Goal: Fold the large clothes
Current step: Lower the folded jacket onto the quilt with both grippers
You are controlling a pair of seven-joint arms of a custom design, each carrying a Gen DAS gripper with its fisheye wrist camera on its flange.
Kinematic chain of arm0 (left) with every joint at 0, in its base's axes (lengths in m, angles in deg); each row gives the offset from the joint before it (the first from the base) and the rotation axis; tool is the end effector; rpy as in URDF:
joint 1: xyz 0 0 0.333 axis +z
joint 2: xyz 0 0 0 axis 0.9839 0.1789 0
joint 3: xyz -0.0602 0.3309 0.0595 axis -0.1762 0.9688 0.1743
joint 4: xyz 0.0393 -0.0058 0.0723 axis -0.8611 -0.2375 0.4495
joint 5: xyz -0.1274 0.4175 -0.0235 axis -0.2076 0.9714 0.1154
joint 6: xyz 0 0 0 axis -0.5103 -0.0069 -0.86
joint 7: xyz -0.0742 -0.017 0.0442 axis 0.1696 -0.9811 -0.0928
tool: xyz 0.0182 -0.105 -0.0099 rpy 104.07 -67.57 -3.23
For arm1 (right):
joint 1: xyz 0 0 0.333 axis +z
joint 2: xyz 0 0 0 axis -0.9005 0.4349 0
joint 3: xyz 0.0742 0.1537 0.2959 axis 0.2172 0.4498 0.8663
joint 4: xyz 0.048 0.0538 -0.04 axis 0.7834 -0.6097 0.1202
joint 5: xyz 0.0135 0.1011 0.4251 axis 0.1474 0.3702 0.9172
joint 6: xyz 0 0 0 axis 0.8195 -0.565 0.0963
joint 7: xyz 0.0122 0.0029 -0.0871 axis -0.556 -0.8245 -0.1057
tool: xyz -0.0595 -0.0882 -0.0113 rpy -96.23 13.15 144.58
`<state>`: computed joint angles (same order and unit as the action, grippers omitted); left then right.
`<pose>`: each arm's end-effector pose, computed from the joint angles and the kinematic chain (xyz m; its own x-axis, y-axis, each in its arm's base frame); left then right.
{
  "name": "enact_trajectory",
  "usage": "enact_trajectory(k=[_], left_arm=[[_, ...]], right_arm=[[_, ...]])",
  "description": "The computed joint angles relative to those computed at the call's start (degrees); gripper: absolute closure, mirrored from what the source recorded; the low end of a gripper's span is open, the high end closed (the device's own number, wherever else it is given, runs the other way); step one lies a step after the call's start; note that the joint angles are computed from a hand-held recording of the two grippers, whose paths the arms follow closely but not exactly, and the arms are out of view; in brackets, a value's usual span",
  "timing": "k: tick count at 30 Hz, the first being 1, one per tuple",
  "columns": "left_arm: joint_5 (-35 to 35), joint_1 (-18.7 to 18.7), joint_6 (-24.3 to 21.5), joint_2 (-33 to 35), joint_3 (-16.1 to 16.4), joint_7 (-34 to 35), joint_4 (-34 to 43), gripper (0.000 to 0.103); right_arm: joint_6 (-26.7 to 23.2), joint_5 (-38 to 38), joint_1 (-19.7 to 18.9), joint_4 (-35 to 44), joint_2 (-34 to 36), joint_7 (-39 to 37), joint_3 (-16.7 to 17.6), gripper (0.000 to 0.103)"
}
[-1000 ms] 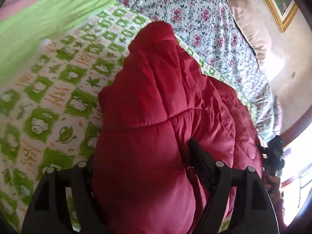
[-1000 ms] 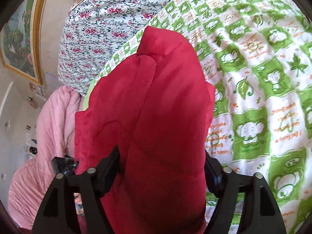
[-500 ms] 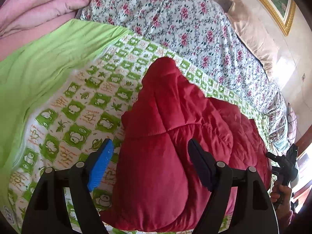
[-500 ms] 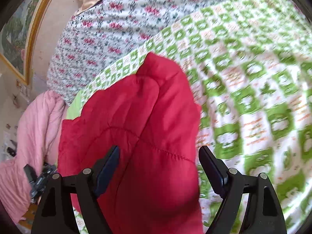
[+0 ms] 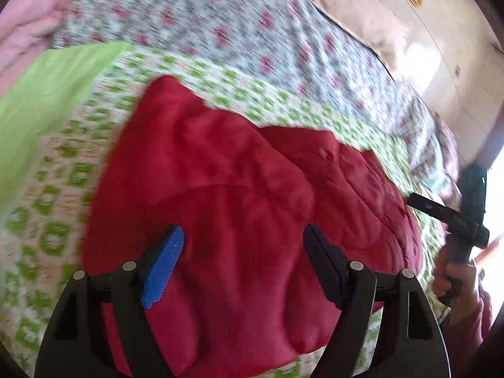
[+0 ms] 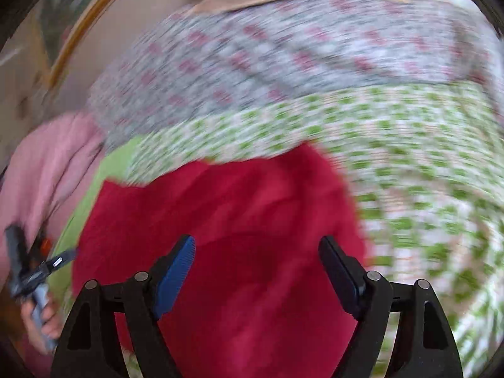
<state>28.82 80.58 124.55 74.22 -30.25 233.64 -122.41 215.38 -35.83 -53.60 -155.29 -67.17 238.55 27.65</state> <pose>0.5916 -0.0510 0.5223 -0.6308 -0.6789 0.3757 -0.6838 0.2575 -0.6827 0.3797 0.2023 0.5417 -0.2095 -0.9607 -0.1819 -0.6052 0.2735 -0.7476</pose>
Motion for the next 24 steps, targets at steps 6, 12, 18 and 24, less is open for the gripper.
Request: enact_trajectory(k=[6, 12, 18, 24], left_arm=[[11.3, -3.0, 7.5, 4.6, -3.8, -6.1, 3.9, 0.024], [26.3, -4.2, 9.8, 15.0, -4.8, -23.2, 16.8, 0.026], [33.0, -3.9, 8.9, 26.8, -5.7, -35.4, 29.9, 0.026], [33.6, -2.6, 11.6, 28.9, -7.1, -38.9, 30.4, 0.026]], right_arm=[[-5.6, 2.5, 3.4, 11.5, 16.9, -11.7, -3.0, 0.034], [-12.7, -3.7, -1.0, 15.2, 19.8, -3.9, -4.3, 0.034], [-7.2, -3.3, -3.7, 10.6, 17.7, 1.7, -8.4, 0.035], [-0.4, -6.1, -8.4, 4.5, 13.5, 13.3, -7.2, 0.039]])
